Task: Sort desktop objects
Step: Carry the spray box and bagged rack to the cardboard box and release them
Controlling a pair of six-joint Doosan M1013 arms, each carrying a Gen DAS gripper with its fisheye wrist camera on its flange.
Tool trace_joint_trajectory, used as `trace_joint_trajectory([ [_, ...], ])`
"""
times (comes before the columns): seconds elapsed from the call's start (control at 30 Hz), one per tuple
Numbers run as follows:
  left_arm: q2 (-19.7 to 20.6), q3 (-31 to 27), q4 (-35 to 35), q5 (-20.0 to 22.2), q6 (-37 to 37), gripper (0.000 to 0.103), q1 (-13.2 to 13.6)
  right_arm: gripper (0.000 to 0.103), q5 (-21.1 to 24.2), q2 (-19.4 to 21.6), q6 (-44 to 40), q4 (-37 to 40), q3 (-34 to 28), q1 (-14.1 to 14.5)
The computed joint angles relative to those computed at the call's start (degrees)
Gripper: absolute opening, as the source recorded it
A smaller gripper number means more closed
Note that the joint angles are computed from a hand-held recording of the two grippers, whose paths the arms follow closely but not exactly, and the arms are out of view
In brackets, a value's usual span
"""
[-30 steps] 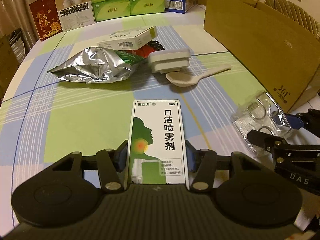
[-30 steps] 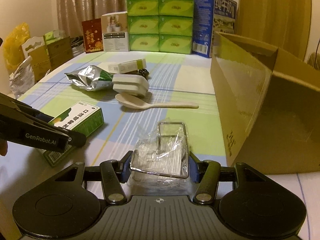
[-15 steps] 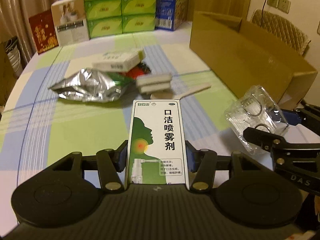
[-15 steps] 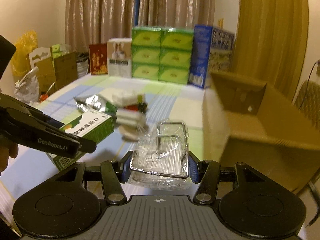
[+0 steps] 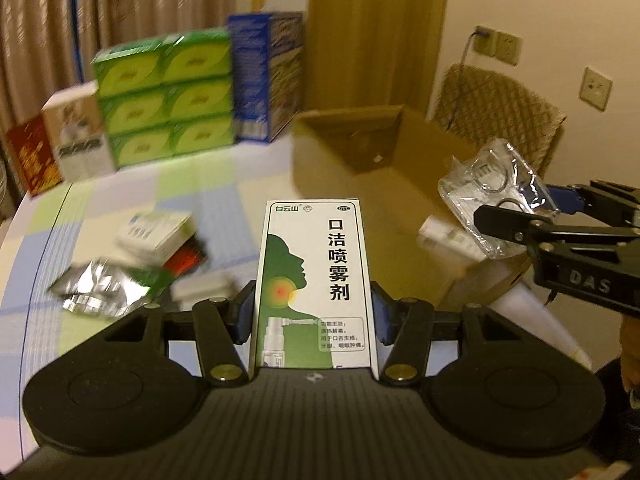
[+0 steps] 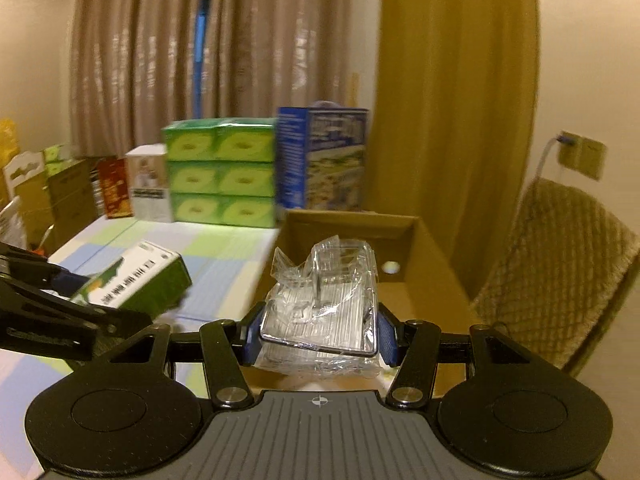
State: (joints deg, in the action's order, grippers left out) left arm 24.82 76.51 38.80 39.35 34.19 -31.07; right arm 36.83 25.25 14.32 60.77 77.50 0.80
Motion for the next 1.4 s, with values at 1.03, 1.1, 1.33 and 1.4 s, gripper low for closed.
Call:
trace_joint_trajectory([
  [1.03, 15.7, -23.7, -14.2, 3.8, 17.1, 0.051, 0.9, 0.052, 4.1, 8.6, 15.8, -10.8, -11.9, -2.5],
  [1.1, 15.3, -23.3, -13.9, 3.7, 16.6, 0.051, 0.9, 0.052, 4.5, 8.6, 16.3, -10.9, -12.0, -2.4],
  [1.33, 13.2, -20.4, -11.3, 2.9, 13.8, 0.051, 1.0, 0.056, 7.3, 8.9, 16.0, -6.7, -12.6, -2.3],
  [1.4, 12.5, -19.6, -10.9, 2.8, 13.3, 0.051, 1.1, 0.067, 5.2, 8.2, 14.4, -5.0, -11.6, -2.2],
])
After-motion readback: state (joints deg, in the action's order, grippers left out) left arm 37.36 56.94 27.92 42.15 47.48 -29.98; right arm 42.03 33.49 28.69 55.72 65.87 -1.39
